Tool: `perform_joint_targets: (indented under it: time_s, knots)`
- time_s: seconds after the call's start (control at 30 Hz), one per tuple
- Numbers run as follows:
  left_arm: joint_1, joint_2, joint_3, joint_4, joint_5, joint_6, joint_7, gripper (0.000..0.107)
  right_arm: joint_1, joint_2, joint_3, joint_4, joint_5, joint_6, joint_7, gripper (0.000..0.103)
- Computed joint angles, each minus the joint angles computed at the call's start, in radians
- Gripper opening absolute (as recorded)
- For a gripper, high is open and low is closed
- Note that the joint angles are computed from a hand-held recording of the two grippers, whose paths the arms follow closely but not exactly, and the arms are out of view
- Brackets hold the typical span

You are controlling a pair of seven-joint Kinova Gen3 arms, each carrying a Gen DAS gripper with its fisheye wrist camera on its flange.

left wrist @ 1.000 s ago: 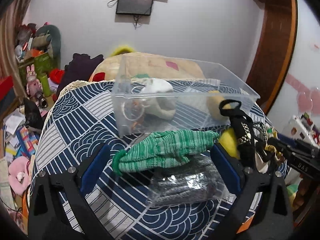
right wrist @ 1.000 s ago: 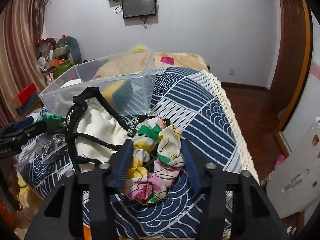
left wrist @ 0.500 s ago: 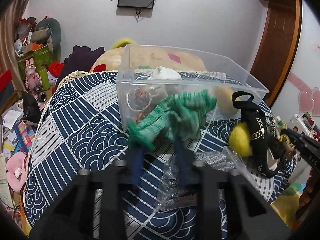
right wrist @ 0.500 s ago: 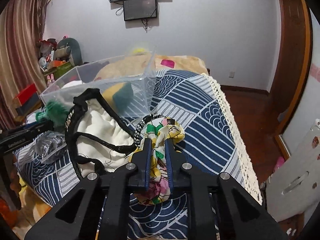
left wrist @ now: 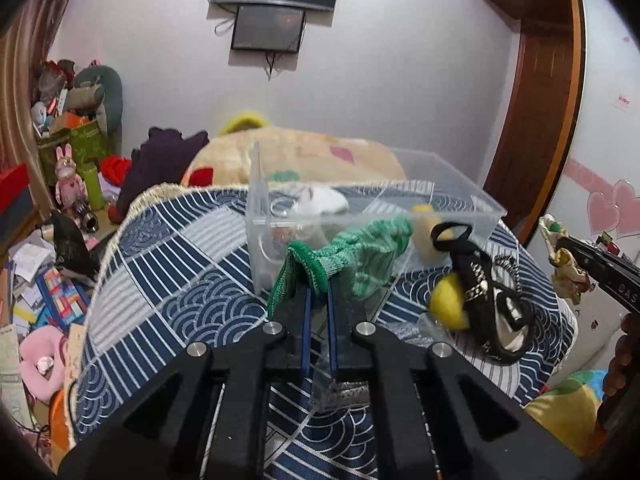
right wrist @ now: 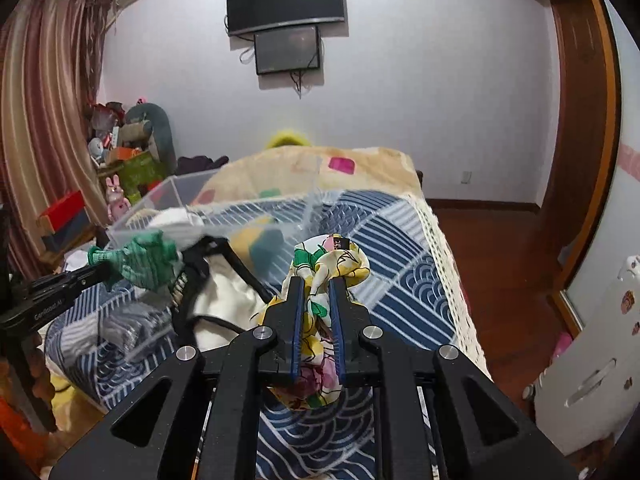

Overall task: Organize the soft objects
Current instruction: 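Lower the green glove into the box with the left tool while the right tool drops the floral fabric in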

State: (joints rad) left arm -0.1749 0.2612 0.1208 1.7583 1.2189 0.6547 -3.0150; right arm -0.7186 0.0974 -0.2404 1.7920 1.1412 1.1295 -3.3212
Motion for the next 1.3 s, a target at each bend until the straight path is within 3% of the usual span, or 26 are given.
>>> perform_joint_targets:
  time_s: [0.5,0.83,1.07,1.3]
  knots:
    - [-0.046,-0.062,-0.056,0.002,0.163,0.14,-0.118,0.005,-0.002,0.042,0.033,-0.082,0.078,-0.066,0.079,0.011]
    - [0.014,-0.049,-0.063,-0.04,0.277,0.073,-0.172,0.005,0.029,0.067,0.069,-0.15,0.099,-0.168,0.153,0.011]
    - [0.05,0.007,-0.035,-0.109,0.214,0.021,-0.1,0.005,0.051,0.122,0.111,-0.247,0.022,-0.234,0.28,0.011]
    - [0.062,0.082,0.013,-0.209,0.029,0.011,0.075,0.005,0.051,0.196,0.164,-0.352,-0.108,-0.236,0.457,0.011]
